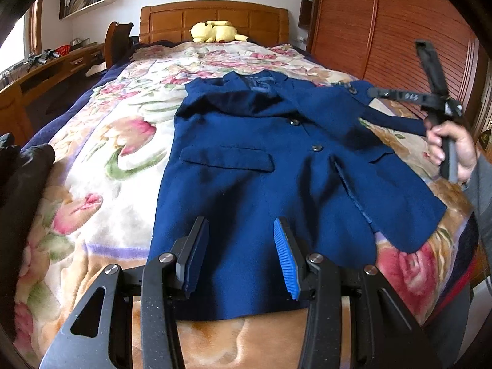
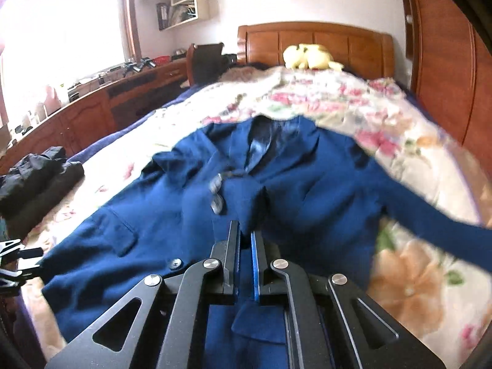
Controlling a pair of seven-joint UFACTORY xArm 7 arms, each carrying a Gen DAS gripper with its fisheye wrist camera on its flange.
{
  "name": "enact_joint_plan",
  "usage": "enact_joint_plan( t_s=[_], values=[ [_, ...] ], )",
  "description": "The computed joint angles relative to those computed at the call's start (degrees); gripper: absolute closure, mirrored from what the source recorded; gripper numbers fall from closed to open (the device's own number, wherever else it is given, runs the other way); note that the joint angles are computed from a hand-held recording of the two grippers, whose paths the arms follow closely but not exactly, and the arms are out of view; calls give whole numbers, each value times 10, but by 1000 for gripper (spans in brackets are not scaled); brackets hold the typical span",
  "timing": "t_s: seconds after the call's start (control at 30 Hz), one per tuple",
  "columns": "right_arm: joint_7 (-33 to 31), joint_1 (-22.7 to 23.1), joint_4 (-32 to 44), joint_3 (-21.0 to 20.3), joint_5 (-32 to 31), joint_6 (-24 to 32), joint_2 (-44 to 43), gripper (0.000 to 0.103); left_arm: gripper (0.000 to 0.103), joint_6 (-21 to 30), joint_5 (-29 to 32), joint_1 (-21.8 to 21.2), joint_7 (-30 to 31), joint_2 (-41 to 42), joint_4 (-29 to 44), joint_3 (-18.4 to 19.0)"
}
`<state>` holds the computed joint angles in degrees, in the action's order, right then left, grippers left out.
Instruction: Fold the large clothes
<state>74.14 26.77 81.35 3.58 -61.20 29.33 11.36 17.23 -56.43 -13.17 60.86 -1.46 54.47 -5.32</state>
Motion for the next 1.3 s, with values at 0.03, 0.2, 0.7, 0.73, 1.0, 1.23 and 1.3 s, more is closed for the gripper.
enact_joint_plan(
  t_s=[0.03,0.2,0.7,0.73,1.0,1.23,1.3],
  values=[
    [-8,3,-4,2,2,15,-11,97,58,1,-5,0,4,-2,0,0],
    [-5,4,-23,24,11,90,-47,97,58,4,-18,-4,16,-8,-3,1],
    [28,27,-22,42,13,105,26,34,58,-5,-7,-4,5,-21,-19,13],
    [1,32,-7,40,28,104,43,34,58,-6,-6,-4,3,-20,-20,14],
    [-158,72,118,-7,118,223,149,95,58,-5,0,4,-3,-17,-21,19],
    [-109,92,20,-21,49,186,76,99,58,-7,2,14,-2,-4,-9,20],
    [-87,85,-5,-14,39,175,60,99,58,-5,3,20,-3,2,-5,20]
  ],
)
